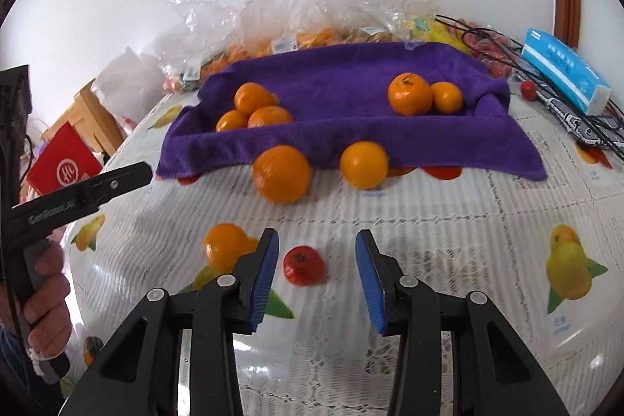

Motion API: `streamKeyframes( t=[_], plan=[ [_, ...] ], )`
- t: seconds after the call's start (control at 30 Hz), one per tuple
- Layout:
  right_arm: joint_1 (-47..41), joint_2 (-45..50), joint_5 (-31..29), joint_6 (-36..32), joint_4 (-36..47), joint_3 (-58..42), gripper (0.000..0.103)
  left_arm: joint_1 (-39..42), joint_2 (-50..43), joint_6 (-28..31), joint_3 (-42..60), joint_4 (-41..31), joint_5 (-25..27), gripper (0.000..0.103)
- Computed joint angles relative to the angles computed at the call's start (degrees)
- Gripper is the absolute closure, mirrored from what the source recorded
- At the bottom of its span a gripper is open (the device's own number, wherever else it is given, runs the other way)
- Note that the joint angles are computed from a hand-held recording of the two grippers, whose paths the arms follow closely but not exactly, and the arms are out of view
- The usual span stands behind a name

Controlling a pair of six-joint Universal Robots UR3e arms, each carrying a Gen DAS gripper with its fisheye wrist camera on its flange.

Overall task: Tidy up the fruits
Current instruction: 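Withdraw both open grippers toward the fruits on the tablecloth, then grasp the small red fruit with the right gripper while the left gripper grasps an orange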

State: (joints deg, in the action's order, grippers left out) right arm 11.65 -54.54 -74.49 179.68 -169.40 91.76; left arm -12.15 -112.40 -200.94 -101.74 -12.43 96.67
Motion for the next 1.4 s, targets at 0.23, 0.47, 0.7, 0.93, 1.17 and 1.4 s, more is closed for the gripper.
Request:
streamKeyframes(
  t=[0.23, 0.47, 0.7, 0.93, 1.17, 1.4],
  plan=[
    [2.23, 2.81, -2.99, -0.69, 3.42, -3.28, 0.076, -2.87, 2.00, 0.25, -3.61, -0.54, 3.36, 0.045],
    [0.42, -0.98, -3.39, -2.20, 0.21, 2.55, 0.079, -4.97, -1.32, 1.05, -0.07, -1.47, -1.89, 0.045],
    [-6.32, -7.01, -3.71, -2.80, -5.70, 12.48, 0.078, -8.91, -8.21, 0.99, 9.59, -2.84, -4.01, 0.045],
    [-10.72, -9.71, -0.10, -3.25, -8.70, 17.72, 0.078, -11.83, -16.87, -3.05, 21.98, -9.99, 0.24, 0.064],
    [-9.71, -6.99, -0.48, -4.54, -8.37, 14.23, 0.079, -13.58, -17.80, 0.83, 23.10, -10.26, 8.05, 0.070],
    [-6.48, -0.72, -1.39, -6.06, -2.24, 4.41, 0.079, -12.33, -16.71, -0.52, 21.27, -10.31, 7.89, 0.069]
  ],
)
